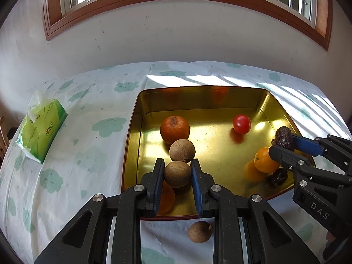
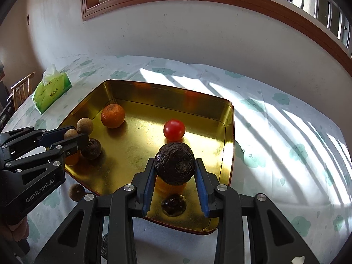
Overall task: Organize fruits
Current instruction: 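Open both tools to drop the longans and dried fruit into the tin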
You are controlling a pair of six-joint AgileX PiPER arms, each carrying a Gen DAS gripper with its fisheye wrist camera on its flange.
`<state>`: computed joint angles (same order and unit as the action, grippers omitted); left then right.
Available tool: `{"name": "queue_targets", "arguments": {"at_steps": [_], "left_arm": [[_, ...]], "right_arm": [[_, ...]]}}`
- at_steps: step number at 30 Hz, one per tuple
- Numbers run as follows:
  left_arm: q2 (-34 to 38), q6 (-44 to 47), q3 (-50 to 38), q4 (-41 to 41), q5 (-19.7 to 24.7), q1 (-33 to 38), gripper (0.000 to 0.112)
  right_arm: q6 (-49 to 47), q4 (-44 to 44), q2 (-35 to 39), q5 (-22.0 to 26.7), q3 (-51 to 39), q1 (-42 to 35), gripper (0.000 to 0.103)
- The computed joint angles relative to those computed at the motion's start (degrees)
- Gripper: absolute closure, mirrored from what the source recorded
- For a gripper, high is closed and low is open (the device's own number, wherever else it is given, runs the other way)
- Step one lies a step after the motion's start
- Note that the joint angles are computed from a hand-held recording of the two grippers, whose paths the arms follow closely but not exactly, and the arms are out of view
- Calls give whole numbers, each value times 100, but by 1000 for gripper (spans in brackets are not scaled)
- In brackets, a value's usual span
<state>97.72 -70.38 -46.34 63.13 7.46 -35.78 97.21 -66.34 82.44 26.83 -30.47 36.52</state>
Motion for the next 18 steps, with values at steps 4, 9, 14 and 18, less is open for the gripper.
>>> {"name": "queue_targets", "arguments": {"at_steps": [4, 9, 14, 18], "left_arm": [[160, 53, -118, -43, 14, -30, 87], [277, -313, -156, 308, 27, -78, 87], [275, -900, -115, 895, 12, -94, 87], [270, -1160, -96, 1129, 21, -105, 86]], "right_arm": [[-16, -41, 141, -142, -43, -123, 72], [113, -171, 149, -162, -16, -117, 71], [261, -295, 191, -189, -18, -123, 70], [270, -294, 200, -205, -31, -126, 70]]}}
